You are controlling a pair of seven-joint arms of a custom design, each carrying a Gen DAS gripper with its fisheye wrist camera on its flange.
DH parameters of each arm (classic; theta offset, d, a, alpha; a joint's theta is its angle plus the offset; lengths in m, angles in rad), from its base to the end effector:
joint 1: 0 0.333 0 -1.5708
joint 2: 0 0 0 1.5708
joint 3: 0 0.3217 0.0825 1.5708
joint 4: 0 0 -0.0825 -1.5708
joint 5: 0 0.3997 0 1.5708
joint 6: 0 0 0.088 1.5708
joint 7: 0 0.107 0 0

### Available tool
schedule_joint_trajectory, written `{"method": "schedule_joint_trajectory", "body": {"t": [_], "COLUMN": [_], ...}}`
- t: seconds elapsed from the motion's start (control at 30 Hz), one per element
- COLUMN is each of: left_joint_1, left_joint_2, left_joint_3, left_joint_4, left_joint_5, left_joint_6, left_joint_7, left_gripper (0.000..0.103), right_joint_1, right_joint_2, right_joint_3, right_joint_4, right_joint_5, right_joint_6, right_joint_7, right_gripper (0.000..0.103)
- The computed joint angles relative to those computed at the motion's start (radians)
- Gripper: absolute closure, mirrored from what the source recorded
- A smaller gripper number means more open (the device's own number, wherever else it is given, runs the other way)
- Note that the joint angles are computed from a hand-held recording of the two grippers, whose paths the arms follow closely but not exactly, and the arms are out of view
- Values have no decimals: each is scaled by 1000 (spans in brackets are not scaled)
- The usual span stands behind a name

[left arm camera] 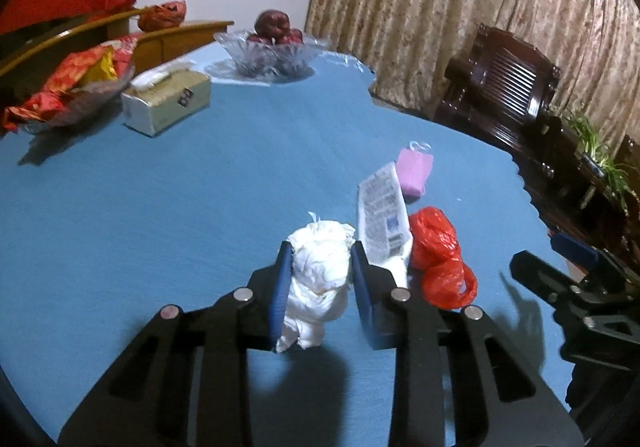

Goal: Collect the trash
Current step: 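Grasp the white tissue with the left gripper while the right grasps the red bag, then carry tissue and red bag over the bin and lower them inside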

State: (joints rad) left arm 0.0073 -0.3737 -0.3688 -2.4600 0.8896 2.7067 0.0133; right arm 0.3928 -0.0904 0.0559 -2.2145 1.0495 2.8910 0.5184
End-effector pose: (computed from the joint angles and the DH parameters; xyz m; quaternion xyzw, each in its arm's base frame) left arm 0.4364 -0.2022 0.4744 -0.7701 0.4784 -0.2964 0.3004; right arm 0.5252 0.1970 0.4801 -0.7888 0.4307 -0.1505 0.4119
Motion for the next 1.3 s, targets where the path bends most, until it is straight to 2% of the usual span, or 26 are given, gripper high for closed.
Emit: {"method": "schedule_joint_trajectory", "body": {"t": [0.2, 0.3, 0.5, 0.6, 0.73, 0.83, 1.3], "left_joint_1": [-1, 1, 2, 1, -4, -4, -25], "left_joint_2": [-34, -41, -42, -39, -40, -42, -49], "left_joint_3": [4, 4, -2, 1, 5, 4, -24], "left_joint_4": [-22, -30, -31, -31, -33, -35, 10], "left_joint_5": [-20, -29, -35, -42, -54, -58, -56], "left_joint_6": [-32, -36, -51, -56, -60, -61, -81], "left_joint_7": [22, 29, 43, 50, 59, 62, 61], "left_gripper": [75, 75, 75, 75, 75, 75, 75], "right_joint_1": [1, -4, -15, -22, -31, -35, -24], "right_joint_2": [42, 66, 100, 115, 117, 99, -21], "right_joint_3": [20, 34, 55, 62, 69, 68, 3], "right_joint_4": [33, 47, 65, 78, 83, 80, 23], "right_joint_5": [-30, -87, -160, -197, -208, -169, -91], "right_joint_6": [3, 5, -17, -51, -91, -118, -112], "right_joint_7": [39, 88, 142, 168, 169, 127, 76], "right_gripper": [13, 17, 32, 45, 70, 79, 79]}}
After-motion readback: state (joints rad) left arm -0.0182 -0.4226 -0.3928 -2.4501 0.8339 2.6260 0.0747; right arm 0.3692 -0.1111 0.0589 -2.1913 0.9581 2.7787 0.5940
